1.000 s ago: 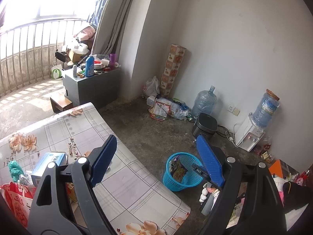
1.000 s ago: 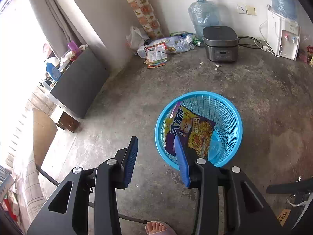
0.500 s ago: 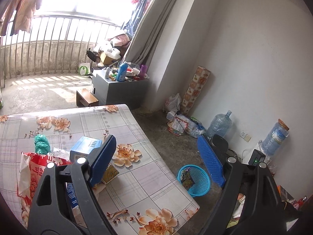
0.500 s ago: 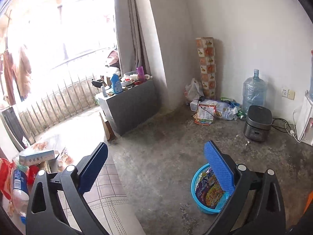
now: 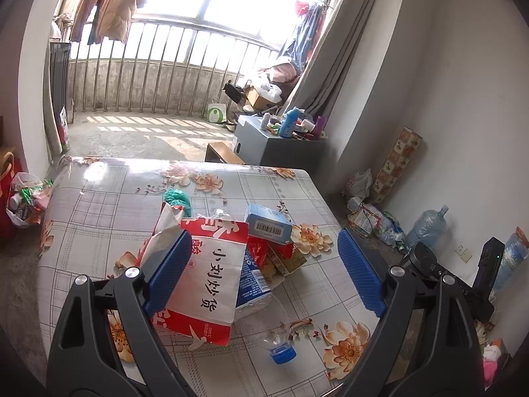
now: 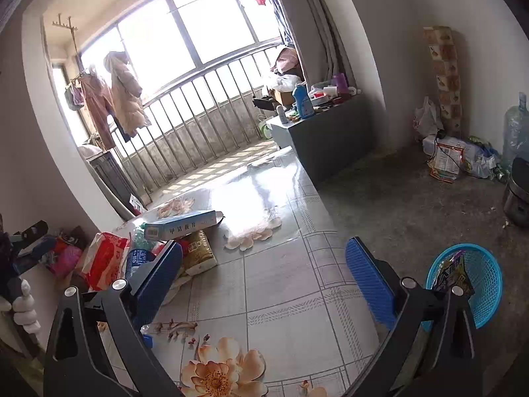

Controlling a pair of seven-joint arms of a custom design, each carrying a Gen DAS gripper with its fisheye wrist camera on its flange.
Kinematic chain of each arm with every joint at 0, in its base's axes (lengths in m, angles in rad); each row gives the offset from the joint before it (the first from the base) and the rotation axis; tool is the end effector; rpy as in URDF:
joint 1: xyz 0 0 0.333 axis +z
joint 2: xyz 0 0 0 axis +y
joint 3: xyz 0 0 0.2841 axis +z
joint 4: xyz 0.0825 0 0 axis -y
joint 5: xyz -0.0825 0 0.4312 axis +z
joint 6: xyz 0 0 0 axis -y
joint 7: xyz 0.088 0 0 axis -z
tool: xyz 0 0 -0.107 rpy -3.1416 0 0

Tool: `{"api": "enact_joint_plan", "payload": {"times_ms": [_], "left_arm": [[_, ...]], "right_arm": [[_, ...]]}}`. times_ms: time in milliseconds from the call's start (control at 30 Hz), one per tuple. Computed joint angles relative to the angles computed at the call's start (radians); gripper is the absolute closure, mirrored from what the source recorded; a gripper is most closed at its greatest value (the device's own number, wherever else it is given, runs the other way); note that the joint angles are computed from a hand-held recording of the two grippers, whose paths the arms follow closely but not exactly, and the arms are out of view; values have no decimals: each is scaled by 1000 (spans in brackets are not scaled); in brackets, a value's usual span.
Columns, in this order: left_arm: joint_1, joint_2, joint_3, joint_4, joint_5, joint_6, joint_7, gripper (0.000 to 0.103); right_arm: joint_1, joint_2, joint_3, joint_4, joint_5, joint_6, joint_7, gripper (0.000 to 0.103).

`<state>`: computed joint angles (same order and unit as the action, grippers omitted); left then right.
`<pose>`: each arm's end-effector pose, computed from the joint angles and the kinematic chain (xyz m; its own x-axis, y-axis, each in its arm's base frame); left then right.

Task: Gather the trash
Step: 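Grasp the red-and-white snack bag with the left tool while the right tool grasps the Pepsi bottle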

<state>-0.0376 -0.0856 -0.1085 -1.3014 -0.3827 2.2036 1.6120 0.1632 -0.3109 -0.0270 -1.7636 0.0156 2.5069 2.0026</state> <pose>0.5621 -0.1004 0.8668 -0.2875 -0.9067 0.3085 -0.5795 -0.0918 -0.8098 0.5420 0.0711 0.7850 -0.0798 -0.9193 -0.3853 -0.5050 0.3706 -0.7795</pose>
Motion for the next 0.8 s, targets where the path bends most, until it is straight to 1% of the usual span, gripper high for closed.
{"api": "enact_joint_plan", "payload": {"times_ms": [167, 367, 467, 500, 533, 567, 633, 700, 800], "left_arm": [[22, -81, 23, -132, 19, 49, 3, 18], [41, -153, 36, -260, 61, 81, 30, 18], [51, -180, 27, -317, 117, 100, 32, 19], [56, -190, 25, -338, 139, 106, 36, 21], [60, -194, 20, -353, 163, 113, 36, 22], [64, -197, 16, -369, 187, 123, 34, 22], [68, -195, 13, -389, 216, 136, 38, 26], [70, -183, 12, -396, 236, 148, 44, 27], [75, -159, 5, -399, 281, 162, 54, 33]], "right_arm": [[63, 57, -7, 78, 123, -55, -93, 10], [97, 184, -2, 215, 315, -146, -219, 16], [94, 256, 19, 295, 396, -210, -258, 18], [91, 281, 29, 324, 412, -232, -263, 18], [88, 305, 38, 351, 424, -255, -271, 18], [84, 338, 47, 392, 434, -282, -277, 18], [76, 391, 66, 458, 449, -326, -283, 18], [67, 443, 83, 520, 451, -364, -286, 18], [49, 526, 107, 627, 470, -435, -294, 18]]}}
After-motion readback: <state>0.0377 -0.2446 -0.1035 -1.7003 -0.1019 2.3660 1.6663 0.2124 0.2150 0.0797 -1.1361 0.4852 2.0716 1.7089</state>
